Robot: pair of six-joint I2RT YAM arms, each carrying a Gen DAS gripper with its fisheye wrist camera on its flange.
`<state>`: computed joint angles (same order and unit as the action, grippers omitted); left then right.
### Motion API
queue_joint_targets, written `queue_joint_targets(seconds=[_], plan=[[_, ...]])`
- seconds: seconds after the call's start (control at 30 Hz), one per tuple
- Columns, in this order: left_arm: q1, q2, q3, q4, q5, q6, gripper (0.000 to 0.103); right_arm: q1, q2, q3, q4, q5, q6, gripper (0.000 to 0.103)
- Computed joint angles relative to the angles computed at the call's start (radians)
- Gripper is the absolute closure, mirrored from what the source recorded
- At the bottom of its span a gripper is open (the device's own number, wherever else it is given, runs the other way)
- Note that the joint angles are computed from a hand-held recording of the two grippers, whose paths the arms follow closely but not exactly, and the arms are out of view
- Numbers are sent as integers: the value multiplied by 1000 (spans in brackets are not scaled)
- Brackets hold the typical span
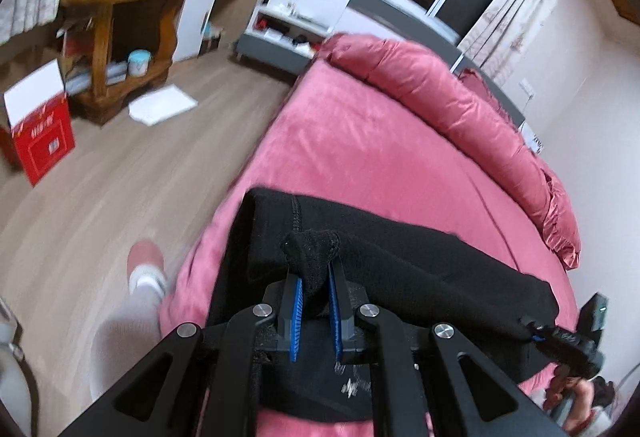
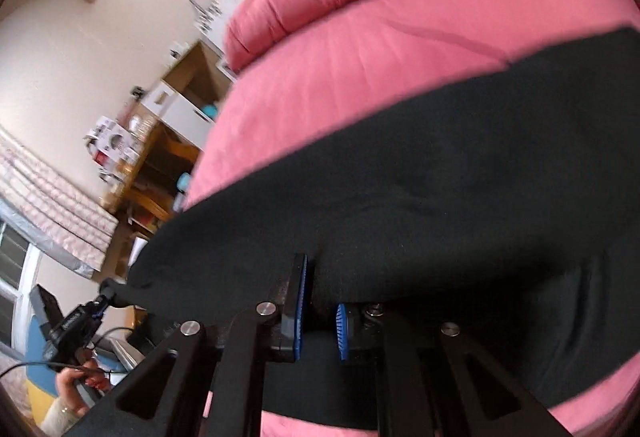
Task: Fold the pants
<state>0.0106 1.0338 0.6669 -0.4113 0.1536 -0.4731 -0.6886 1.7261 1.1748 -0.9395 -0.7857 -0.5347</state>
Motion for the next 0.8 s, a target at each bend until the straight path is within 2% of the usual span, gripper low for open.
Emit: queue_joint_targets(seconds=[0.1,0.17,0.33,0.47,0.57,0.67,0.73,0.8], plan=[[-28,17,-24,-19,-22,11,92,23,61,-45,55,71,32,90],[-37,45,-31,-23,-31,6,92,17,109,-39,62,59,42,90],[36,9,-72,29,84,-48,89,-1,118,-43,64,30,17,90],[135,-3,-96,34,263,-116,65,-20,132,-44,58,7,9,90],[224,-17,-116,32,411,-161,59,-11,158,-20,56,-11,28,90],[276,-24,-147,53,526,-227,47,-18,171,-13,39,-28,30,90],[265,-5,-145,38,541,-240,47,-26,183,0,17,-38,26,90],[228,23,-123,-4,495,-219,47,-40,188,9,16,-53,38,88]])
